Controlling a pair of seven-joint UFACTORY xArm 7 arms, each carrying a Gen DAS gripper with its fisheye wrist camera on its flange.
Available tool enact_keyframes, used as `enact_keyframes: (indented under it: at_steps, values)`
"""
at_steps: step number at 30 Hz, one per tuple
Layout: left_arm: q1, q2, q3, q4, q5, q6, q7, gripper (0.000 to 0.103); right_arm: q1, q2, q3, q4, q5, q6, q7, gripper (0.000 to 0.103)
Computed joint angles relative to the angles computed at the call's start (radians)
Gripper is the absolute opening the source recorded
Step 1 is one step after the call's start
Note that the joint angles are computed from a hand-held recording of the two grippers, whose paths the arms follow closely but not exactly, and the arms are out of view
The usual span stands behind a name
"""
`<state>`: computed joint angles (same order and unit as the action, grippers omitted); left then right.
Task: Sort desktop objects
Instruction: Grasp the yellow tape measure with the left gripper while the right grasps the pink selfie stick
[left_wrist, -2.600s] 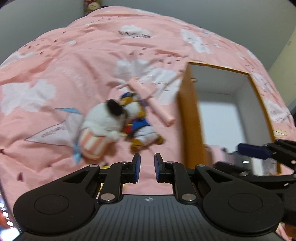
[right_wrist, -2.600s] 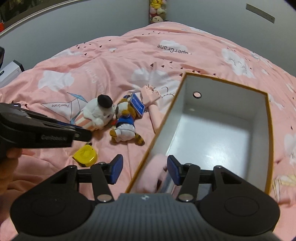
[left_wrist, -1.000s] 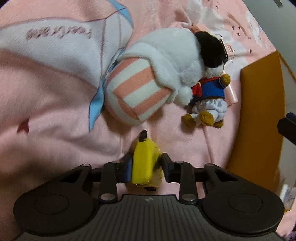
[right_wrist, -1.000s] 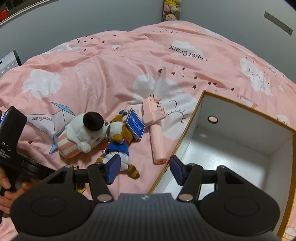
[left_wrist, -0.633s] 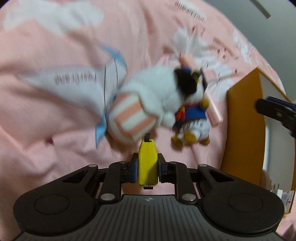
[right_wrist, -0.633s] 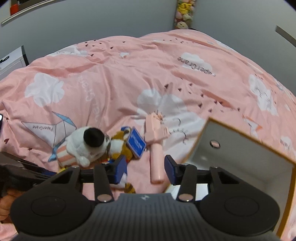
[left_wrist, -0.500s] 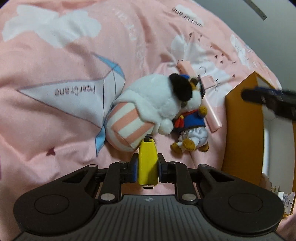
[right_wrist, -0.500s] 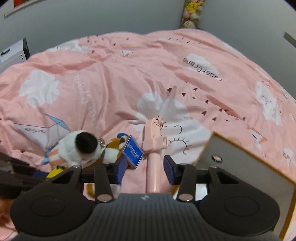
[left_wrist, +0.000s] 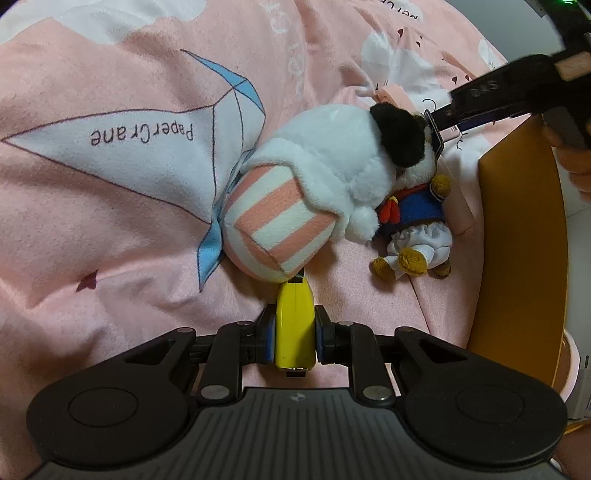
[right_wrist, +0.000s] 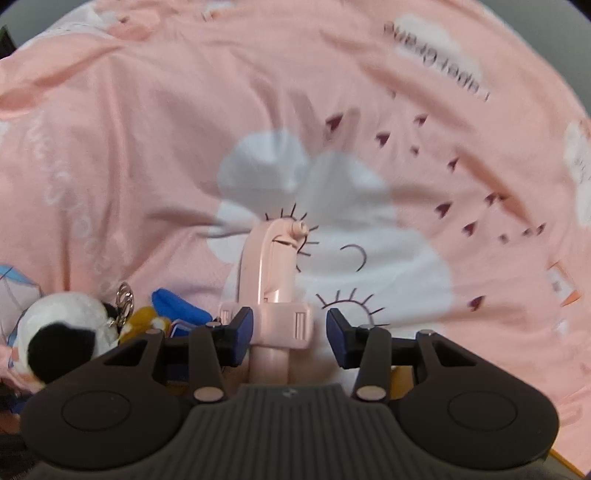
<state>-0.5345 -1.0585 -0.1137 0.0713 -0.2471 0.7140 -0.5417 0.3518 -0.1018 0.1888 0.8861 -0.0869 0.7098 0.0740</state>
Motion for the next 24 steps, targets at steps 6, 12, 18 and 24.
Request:
enact_keyframes:
  at_steps: [6,12,18,24]
  values:
    - [0.003,-0.014,0.015,-0.007,-0.004,0.007,0.010,0.022,0.002,0.044,-0.011,0.026,0.115,0.017,-0.029,0.045]
    - [0.007,-0.017,0.014,-0.007,-0.009,0.011,0.012,0.022,0.012,-0.025,-0.008,-0.015,0.159,0.023,-0.043,0.024]
    - [0.008,-0.010,0.009,-0.004,-0.009,0.004,0.008,0.022,0.018,-0.101,-0.019,-0.074,0.231,0.001,-0.049,0.006]
    - [0.006,-0.032,-0.013,-0.004,0.005,0.007,-0.010,0.022,0.033,-0.211,-0.024,-0.111,0.265,-0.014,-0.040,0.006]
